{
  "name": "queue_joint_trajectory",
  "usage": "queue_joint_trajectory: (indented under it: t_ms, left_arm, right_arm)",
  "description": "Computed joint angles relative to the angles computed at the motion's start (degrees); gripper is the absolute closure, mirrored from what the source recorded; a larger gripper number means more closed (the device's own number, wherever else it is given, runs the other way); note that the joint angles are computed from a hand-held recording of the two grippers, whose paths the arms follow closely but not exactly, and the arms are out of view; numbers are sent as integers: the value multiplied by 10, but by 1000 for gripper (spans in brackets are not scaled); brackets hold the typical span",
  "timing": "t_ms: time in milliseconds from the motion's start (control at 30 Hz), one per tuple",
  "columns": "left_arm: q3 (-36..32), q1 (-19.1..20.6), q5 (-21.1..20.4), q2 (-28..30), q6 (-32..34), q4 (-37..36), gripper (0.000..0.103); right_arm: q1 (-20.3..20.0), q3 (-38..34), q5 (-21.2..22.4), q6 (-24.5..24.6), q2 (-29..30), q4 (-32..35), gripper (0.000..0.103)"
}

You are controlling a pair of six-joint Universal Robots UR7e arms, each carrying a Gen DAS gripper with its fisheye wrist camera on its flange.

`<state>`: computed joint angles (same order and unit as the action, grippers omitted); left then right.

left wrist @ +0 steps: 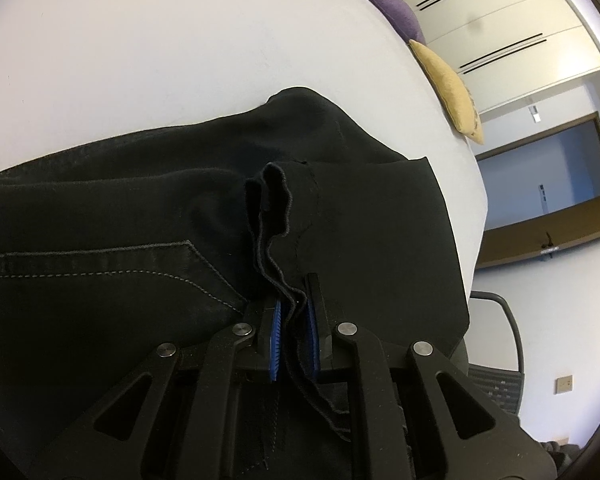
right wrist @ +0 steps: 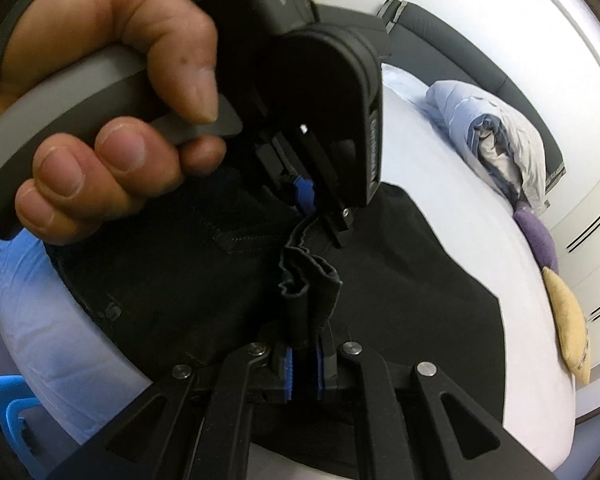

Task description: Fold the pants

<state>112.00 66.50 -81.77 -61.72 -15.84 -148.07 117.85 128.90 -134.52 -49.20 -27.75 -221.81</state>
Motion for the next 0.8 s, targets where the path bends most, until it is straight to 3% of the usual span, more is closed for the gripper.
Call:
queue_joint_trajectory:
  t_ms: [133, 200, 233, 267, 333, 467, 567, 600, 700, 800]
  left_arm:
    - [13, -2, 14, -24, -4, 12, 89]
    - [14, -20, 56, -27, -15, 21, 89]
    - [15, -29, 84, -33, -20, 33, 89]
    - [17, -39, 122, -42, -28, 49, 89]
    - [24, -47, 153, -54, -41, 53, 89]
    - [53, -66, 128, -75, -32, 1, 89]
    - [71, -86, 98, -70, -6, -37, 89]
    - [79, -92, 85, -65, 4, -54, 89]
    - [92, -98, 67, -47, 17, -56, 89]
    - [108, -89, 65, -35, 6, -56, 89]
  right_arm:
    - [-2, 16, 10, 50, -28, 43, 84]
    - [-10, 33, 28, 83, -61, 80, 64]
    - [-15, 42, 43, 100, -84, 107, 59]
    - [-29, 61, 82, 132, -129, 158, 52]
    - [-59, 85, 162, 176, -211, 246, 51]
    - [-172, 79, 333, 237, -385, 435, 51]
    - [-250, 34, 451, 239, -447, 543, 51]
    - [-274, 10, 489, 237, -453, 582, 51]
    - [-315, -57, 547, 247, -431, 659, 49]
    - [-341, -120, 573, 259, -383, 719, 49]
